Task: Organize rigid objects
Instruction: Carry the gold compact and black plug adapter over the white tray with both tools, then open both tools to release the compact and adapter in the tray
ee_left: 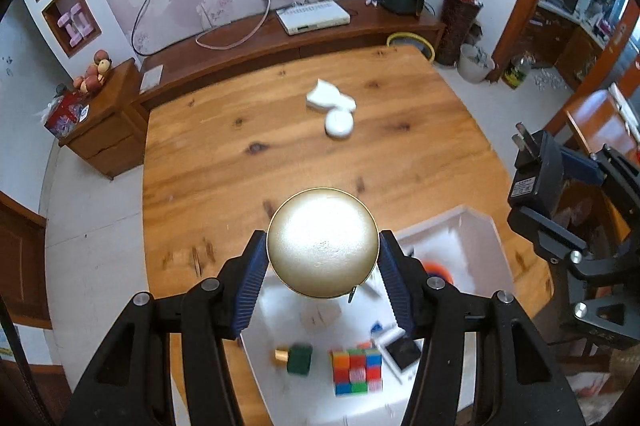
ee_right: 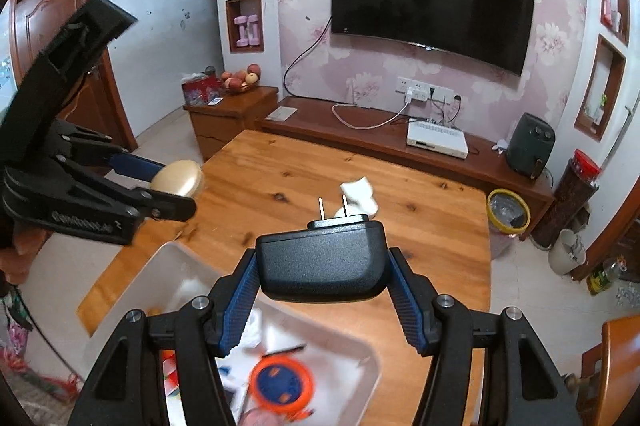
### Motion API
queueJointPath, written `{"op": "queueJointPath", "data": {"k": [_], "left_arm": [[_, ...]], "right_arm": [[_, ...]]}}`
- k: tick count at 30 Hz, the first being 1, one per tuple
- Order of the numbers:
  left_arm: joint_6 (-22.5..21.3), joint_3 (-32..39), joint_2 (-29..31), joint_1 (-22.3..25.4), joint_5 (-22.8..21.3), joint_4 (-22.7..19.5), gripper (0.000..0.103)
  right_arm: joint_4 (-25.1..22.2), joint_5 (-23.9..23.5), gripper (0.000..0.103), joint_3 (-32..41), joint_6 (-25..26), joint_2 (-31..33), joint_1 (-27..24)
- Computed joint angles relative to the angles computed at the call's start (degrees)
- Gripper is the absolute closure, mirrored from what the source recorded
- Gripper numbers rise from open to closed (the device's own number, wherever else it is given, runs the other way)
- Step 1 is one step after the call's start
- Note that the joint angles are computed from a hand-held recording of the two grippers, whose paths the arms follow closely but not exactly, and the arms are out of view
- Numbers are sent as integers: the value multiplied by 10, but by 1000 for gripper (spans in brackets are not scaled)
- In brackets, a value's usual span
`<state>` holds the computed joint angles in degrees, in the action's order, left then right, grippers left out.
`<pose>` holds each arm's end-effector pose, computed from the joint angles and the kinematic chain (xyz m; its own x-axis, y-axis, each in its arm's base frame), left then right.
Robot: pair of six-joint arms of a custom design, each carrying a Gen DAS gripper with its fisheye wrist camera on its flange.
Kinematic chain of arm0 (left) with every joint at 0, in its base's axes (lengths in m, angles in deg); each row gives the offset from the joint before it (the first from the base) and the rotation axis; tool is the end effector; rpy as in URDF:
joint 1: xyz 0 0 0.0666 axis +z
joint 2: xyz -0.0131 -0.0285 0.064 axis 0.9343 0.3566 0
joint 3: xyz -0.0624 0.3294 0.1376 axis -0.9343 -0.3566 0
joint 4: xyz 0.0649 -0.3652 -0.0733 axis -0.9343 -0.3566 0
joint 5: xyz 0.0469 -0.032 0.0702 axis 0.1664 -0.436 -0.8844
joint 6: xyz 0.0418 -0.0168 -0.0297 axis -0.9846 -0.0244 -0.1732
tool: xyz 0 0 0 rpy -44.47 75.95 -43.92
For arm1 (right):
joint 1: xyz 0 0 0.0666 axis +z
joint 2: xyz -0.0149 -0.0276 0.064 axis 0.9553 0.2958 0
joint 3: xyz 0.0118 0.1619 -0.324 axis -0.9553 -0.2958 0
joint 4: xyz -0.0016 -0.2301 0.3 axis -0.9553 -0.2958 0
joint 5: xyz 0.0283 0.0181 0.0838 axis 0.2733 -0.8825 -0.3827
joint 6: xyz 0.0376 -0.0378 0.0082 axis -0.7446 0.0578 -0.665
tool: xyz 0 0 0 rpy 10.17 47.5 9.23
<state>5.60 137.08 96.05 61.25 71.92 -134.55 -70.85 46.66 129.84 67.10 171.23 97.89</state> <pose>0.5558 -0.0795 0.5282 -0.8577 0.3030 -0.4154 0.3255 0.9454 0.0175 0.5104 0.2367 0.4766 -0.6460 -0.2782 -0.7108 -0.3792 0.9252 -0.0175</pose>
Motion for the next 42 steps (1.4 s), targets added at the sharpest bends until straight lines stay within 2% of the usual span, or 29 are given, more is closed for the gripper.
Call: {"op": "queueJointPath", "data": {"k": [6,10,16,23,32,37,40,42], "left_arm": [[3,-128,-65,-1,-9,14,44],[-2,-206,-100,-5,-16,28,44],[-5,-287,-138,-13,-24,43,44],[9,-345,-154,-15,-30,54,44],[36,-390,-154,-11,-24,67,44],[32,-408,-161,-11,-25,85,44],[28,-411,-162,-13,-26,90,44],[27,-408,-159,-13,-27,91,44]], "right_arm": [[-20,-1,40,-70,-36,-46,20],[-43,11,40,-111,-41,-62,34],[-67,20,40,-165,-60,-80,52],[-102,27,40,-193,-100,-71,61],[-126,16,40,-208,-99,-54,65],[-135,21,40,-211,-90,-45,73],[-144,21,38,-205,-89,-38,74],[-150,27,32,-202,-91,-35,75]]}}
